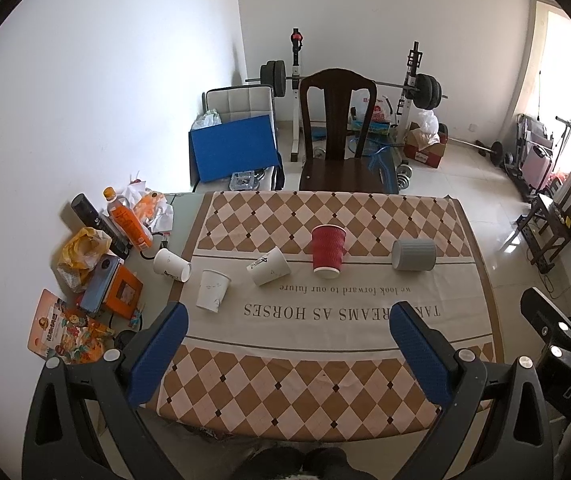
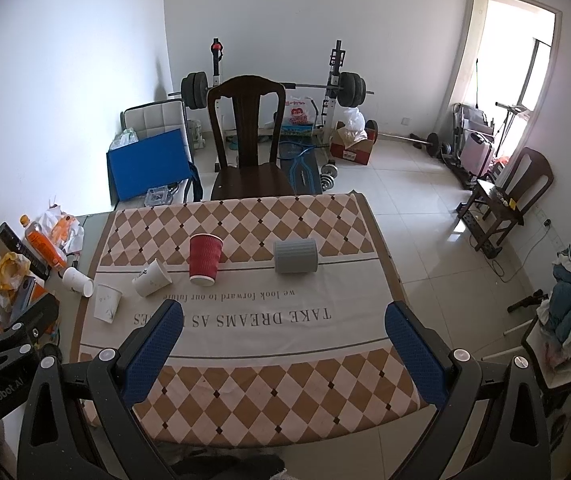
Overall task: Flip cup upright
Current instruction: 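Move the left tool down to the upside-down red cup and close on it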
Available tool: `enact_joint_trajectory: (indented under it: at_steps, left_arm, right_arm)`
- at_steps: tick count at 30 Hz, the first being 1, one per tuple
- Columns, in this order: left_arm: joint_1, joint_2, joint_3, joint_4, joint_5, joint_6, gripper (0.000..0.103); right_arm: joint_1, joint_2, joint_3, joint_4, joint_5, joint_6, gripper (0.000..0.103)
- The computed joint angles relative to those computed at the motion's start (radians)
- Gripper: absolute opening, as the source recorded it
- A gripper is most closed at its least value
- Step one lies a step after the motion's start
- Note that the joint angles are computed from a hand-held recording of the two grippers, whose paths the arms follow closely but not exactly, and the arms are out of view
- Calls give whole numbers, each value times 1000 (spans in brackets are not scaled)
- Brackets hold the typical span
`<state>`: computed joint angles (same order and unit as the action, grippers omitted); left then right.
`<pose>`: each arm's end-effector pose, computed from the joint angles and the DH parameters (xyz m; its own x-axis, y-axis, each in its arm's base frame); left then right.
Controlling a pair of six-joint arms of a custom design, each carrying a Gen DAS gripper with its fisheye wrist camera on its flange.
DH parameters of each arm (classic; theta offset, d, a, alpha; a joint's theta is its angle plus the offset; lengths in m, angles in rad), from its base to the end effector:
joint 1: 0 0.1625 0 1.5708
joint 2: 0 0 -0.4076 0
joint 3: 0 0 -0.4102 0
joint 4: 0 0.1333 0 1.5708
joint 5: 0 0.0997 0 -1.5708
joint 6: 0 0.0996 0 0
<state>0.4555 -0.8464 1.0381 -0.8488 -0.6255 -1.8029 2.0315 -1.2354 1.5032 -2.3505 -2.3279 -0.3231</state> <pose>-0.5233 -0.4947 0.2750 -0.6072 -0.4474 -0.6566 0.1841 0.7247 -0.6640 0.3480 -0.5553 0.4246 -0.6361 -0.2686 0.7233 -0.6217 0.7336 -0.2744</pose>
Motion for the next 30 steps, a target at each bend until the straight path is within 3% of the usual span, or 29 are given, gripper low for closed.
enact_joint_trajectory:
  at_steps: [6, 15, 16, 21, 30]
  left_arm:
    - [-1, 4, -6, -4, -2, 2, 103]
    - [22, -15, 30, -87, 6, 86, 103]
    - [42, -50, 89, -110, 6, 97, 103]
    - [108, -78, 167, -208, 13, 203, 103]
    - [287, 19, 158, -334, -54, 393, 103]
  right_arm:
    - [3, -1, 1, 14, -7, 13, 102]
    - [7, 17, -29, 84, -31, 108, 102]
    - [6, 34, -34, 77, -40, 118, 102]
    - [-30, 114, -45, 46, -104, 158, 102]
    - [-181, 291, -117, 70, -167, 171, 102]
